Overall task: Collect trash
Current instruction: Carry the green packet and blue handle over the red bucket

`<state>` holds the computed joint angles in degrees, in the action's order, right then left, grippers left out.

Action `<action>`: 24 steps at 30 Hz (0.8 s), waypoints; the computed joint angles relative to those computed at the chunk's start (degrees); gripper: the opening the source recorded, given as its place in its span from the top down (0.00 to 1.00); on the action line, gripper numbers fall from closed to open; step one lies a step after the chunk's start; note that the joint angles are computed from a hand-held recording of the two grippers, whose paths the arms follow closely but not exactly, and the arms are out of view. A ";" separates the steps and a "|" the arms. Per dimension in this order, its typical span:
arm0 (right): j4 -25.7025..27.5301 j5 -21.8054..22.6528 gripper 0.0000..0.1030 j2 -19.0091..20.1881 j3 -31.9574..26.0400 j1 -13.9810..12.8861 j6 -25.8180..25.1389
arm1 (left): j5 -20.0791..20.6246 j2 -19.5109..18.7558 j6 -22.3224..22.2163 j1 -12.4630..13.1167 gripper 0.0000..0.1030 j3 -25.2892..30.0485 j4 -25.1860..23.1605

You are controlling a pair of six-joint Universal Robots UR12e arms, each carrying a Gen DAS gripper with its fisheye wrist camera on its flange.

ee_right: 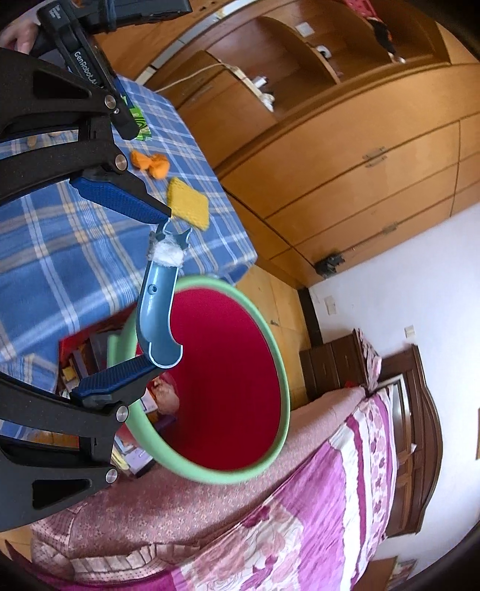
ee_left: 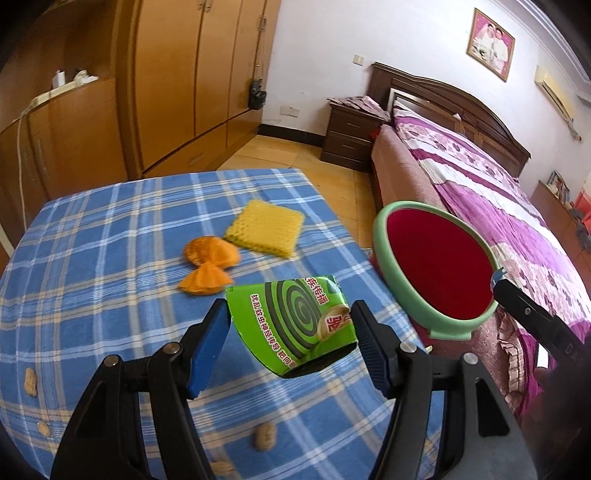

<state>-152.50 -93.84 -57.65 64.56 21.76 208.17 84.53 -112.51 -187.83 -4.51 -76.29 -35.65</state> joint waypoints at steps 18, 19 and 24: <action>-1.40 -2.04 0.28 -1.64 3.44 -3.46 4.72 | -1.67 -5.90 3.95 -3.49 0.35 8.57 -3.36; -1.30 -2.11 0.28 -1.61 3.40 -3.57 4.80 | -1.90 -6.48 4.34 -3.71 0.35 9.37 -3.57; -0.69 -2.60 0.28 -1.40 3.28 -4.35 5.71 | -2.62 -8.74 6.26 -4.57 0.35 12.54 -4.69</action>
<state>-153.19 -96.43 -59.05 67.84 17.42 213.88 81.92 -121.25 -181.57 -9.08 -63.76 -40.34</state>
